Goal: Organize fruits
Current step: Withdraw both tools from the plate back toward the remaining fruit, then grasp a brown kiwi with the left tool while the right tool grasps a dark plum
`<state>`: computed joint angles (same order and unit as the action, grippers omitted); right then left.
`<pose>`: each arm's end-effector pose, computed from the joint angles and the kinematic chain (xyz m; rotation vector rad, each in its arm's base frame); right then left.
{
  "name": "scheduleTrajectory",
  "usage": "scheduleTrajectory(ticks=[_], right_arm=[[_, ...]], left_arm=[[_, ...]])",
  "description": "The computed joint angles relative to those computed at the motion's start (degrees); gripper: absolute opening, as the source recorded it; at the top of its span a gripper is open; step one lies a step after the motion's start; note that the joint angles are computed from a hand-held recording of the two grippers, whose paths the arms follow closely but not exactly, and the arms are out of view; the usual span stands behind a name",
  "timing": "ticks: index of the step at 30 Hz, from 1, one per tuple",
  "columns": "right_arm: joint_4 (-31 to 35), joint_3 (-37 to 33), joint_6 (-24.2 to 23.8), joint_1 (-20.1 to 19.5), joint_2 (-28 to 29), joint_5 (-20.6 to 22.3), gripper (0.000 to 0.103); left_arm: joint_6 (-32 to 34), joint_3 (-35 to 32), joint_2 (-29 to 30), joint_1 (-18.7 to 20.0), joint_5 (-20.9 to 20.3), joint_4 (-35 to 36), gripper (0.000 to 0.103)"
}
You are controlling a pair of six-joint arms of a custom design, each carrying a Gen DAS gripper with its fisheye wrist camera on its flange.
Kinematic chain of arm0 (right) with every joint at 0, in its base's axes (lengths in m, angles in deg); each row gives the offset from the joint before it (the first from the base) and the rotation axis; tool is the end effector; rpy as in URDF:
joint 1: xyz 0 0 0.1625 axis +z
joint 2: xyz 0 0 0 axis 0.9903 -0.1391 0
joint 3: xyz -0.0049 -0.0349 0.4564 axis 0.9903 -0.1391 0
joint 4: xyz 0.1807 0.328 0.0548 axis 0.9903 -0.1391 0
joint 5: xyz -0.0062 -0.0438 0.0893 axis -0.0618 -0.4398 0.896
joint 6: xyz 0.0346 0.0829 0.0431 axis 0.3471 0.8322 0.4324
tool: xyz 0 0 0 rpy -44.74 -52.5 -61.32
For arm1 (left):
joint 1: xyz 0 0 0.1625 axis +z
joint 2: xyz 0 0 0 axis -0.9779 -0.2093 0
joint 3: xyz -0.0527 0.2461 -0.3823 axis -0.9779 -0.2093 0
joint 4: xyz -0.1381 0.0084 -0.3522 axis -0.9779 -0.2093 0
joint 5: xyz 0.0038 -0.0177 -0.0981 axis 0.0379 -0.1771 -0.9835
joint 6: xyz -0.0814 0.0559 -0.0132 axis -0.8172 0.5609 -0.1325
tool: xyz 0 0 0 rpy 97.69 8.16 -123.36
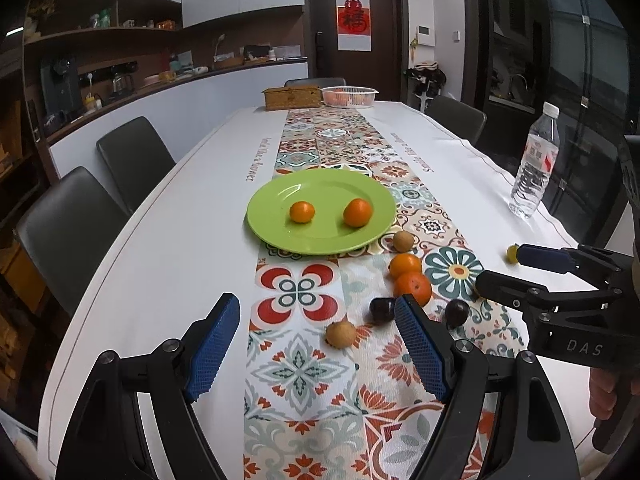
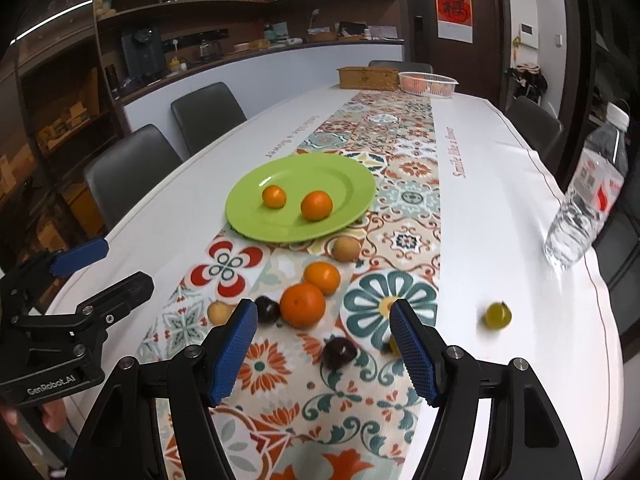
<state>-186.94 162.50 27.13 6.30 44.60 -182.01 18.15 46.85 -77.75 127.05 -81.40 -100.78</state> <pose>0.0843 -0.7734 0.2533 0.7172 -2.4088 0.8105 -0.3305 -0.7114 0.0478 0.5186 2.1727 -0.9645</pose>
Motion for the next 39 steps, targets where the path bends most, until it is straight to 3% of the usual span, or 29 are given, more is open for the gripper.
scheduleTrajectory(ticks=[10, 19, 24, 39], right_arm=[[-0.8, 2.7, 0.5, -1.5, -0.5, 0.2, 0.069], [-4.6, 3.9, -4.7, -1.9, 0.9, -1.6, 0.069], [-4.0, 2.8, -6.4, -2.2, 2.2, -2.7, 0.066], [-0.1, -1.7, -6.7, -2.4, 4.9, -3.5, 0.054]], left_arm=[[1.1, 2.5, 0.7, 0.6, -1.5, -3.3, 0.080], [3.3, 1.6, 2.5, 2.1, -2.9, -4.5, 0.080], [2.8, -0.5, 3.5, 3.4, -4.2, -0.6, 0.079], [-2.8, -7.3, 5.4, 5.7, -8.1, 10.5, 0.055]])
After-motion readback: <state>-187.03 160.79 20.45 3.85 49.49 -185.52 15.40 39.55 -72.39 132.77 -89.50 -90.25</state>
